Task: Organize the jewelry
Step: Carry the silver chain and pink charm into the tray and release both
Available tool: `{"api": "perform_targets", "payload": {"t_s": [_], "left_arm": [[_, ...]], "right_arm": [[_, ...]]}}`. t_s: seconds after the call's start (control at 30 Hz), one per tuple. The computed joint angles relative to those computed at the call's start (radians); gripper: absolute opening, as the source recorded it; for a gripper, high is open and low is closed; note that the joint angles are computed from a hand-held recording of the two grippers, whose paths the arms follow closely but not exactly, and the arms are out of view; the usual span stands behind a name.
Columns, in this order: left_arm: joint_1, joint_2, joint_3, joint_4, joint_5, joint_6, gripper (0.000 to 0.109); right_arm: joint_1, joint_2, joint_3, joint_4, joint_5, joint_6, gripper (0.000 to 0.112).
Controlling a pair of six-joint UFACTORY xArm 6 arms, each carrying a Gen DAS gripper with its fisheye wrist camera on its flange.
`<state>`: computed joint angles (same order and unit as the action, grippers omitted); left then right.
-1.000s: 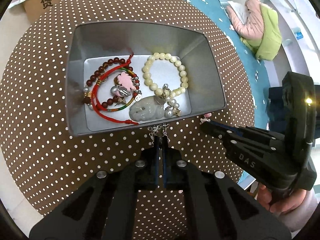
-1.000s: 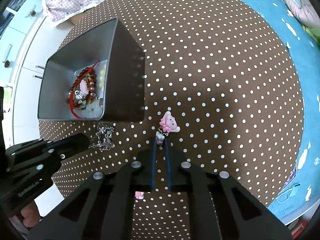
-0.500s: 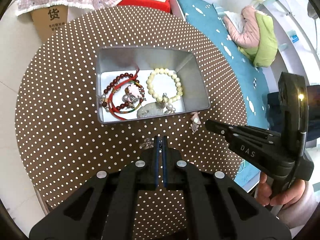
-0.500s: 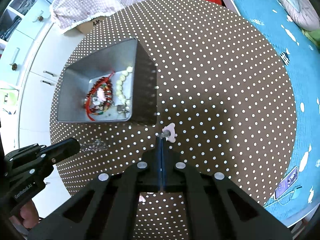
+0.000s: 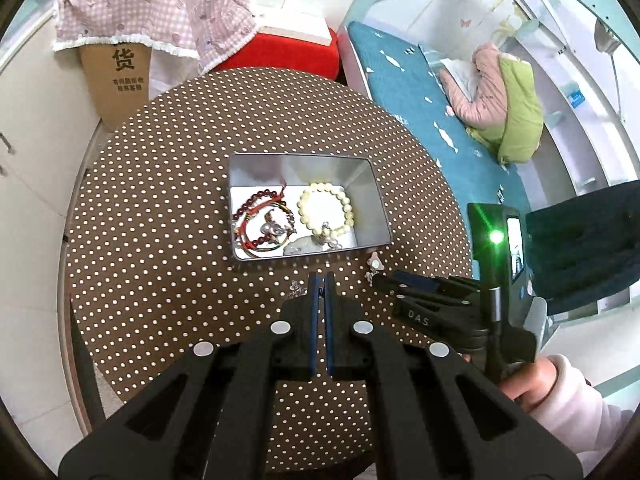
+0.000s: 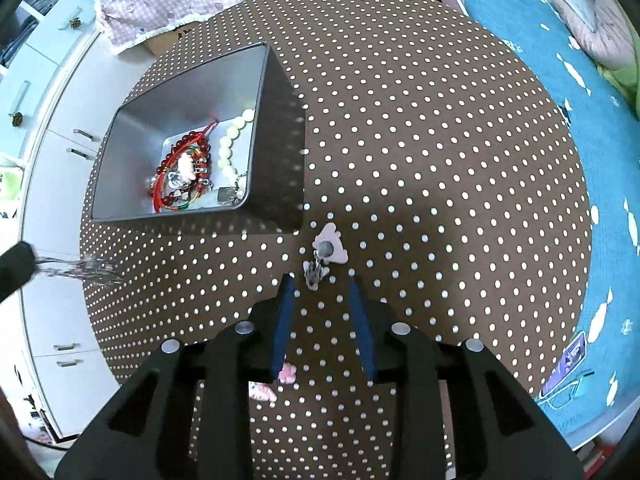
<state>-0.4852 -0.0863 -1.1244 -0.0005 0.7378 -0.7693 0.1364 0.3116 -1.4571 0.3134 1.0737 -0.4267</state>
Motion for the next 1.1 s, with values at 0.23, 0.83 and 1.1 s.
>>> {"api": "perform_targets", "payload": {"t_s": [0.23, 0.83, 1.1], "left_arm": [[0.007, 0.015, -0.028, 0.010, 0.033, -0.032, 0.002], [0.011, 0.061, -0.108, 0.063, -0.030, -0.003, 0.002], [0.026, 0.087, -0.177, 0.102, -0.048, 0.008, 0.002]], "right_arm": [[0.033, -0.006, 0.030, -0.002, -0.034, -0.033, 0.004], [-0.017, -0.127, -0.031, 0.131, 0.011, -0.062, 0.004], [-0.003, -0.160, -0.042, 0.164, -0.027, -0.077, 0.004]]}}
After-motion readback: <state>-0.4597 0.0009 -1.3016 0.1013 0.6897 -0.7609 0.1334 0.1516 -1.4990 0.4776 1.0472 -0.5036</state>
